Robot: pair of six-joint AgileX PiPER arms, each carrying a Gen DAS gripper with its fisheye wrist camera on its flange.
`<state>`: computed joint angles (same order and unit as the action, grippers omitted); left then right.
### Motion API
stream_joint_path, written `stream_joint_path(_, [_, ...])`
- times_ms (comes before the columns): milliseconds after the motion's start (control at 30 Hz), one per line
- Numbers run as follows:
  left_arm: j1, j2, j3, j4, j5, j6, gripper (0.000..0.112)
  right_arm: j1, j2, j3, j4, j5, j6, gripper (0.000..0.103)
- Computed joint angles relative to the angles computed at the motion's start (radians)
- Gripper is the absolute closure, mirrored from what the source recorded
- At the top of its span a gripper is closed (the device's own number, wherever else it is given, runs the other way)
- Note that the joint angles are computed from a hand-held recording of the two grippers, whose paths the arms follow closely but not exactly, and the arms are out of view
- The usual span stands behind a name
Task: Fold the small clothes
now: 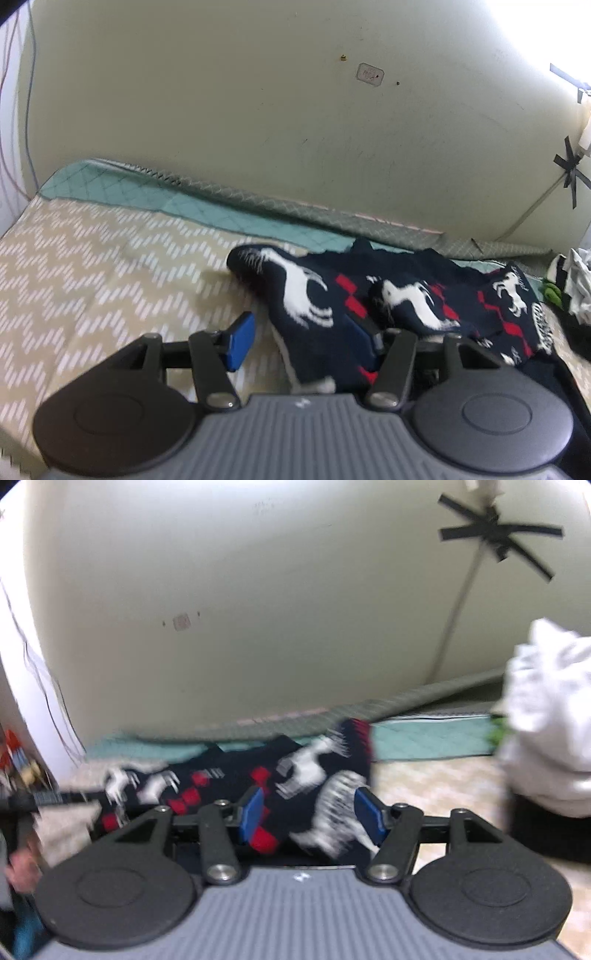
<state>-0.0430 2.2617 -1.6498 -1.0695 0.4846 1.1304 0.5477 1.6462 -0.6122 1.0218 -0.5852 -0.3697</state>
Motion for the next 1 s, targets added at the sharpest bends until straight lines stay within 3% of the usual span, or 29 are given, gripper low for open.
stream_joint_path(100, [0.028,-0.075,0.131,-0.091,0.03,0.129,0.058,-0.062,0.002,0.054,-0.105,0.021,0.068,0.047])
stream_joint_path(167, [0.021,-0.124,0.227,-0.12,0.009,0.193,0.058,-0.097,0.019,0.062,-0.201,0.051,0.164,0.05])
stream_joint_path(267, [-0.021,-0.141,0.284,-0.032,-0.06,0.115,0.06,-0.118,0.107,-0.003,-0.264,0.088,0.181,0.053])
stream_joint_path(300, [-0.043,-0.143,0.302,-0.027,-0.103,0.107,0.063,-0.123,0.133,-0.027,-0.276,0.101,0.172,0.068])
stream_joint_path(333, [-0.066,-0.154,0.327,-0.052,-0.154,0.138,0.068,-0.117,0.149,-0.036,-0.259,0.096,0.141,0.096])
stream_joint_path(367, [-0.083,-0.151,0.331,-0.058,-0.187,0.15,0.089,-0.1,0.168,-0.047,-0.202,0.054,0.091,0.102])
stream_joint_path(400, [-0.101,-0.16,0.343,-0.035,-0.227,0.123,0.103,-0.098,0.177,-0.045,-0.158,0.008,0.081,0.103])
stream_joint_path(500, [-0.107,-0.163,0.349,-0.011,-0.246,0.074,0.103,-0.173,0.162,0.004,-0.179,-0.011,0.25,0.103])
stream_joint_path(567, [-0.103,-0.166,0.366,-0.088,-0.254,0.154,0.103,-0.206,0.152,0.032,-0.244,0.005,0.344,0.103])
stream_joint_path(667, [-0.101,-0.184,0.383,-0.04,-0.258,0.111,0.099,-0.169,0.106,0.061,-0.233,0.022,0.274,0.103])
stream_joint_path(700, [-0.095,-0.195,0.395,-0.029,-0.251,0.099,0.099,-0.154,0.076,0.089,-0.237,0.011,0.29,0.088])
stream_joint_path(733, [-0.084,-0.21,0.413,-0.046,-0.238,0.125,0.099,-0.138,0.033,0.136,-0.262,-0.009,0.332,0.064])
stream_joint_path(867, [-0.034,-0.341,0.608,-0.271,-0.209,0.446,0.091,-0.047,-0.17,0.334,-0.286,-0.042,0.421,0.062])
stream_joint_path(933, [0.014,-0.417,0.706,-0.274,-0.142,0.507,0.09,0.033,-0.327,0.447,-0.26,-0.006,0.445,0.062])
stream_joint_path(1000, [0.075,-0.494,0.79,-0.229,-0.062,0.531,0.079,0.219,-0.469,0.546,-0.088,-0.029,0.373,0.062])
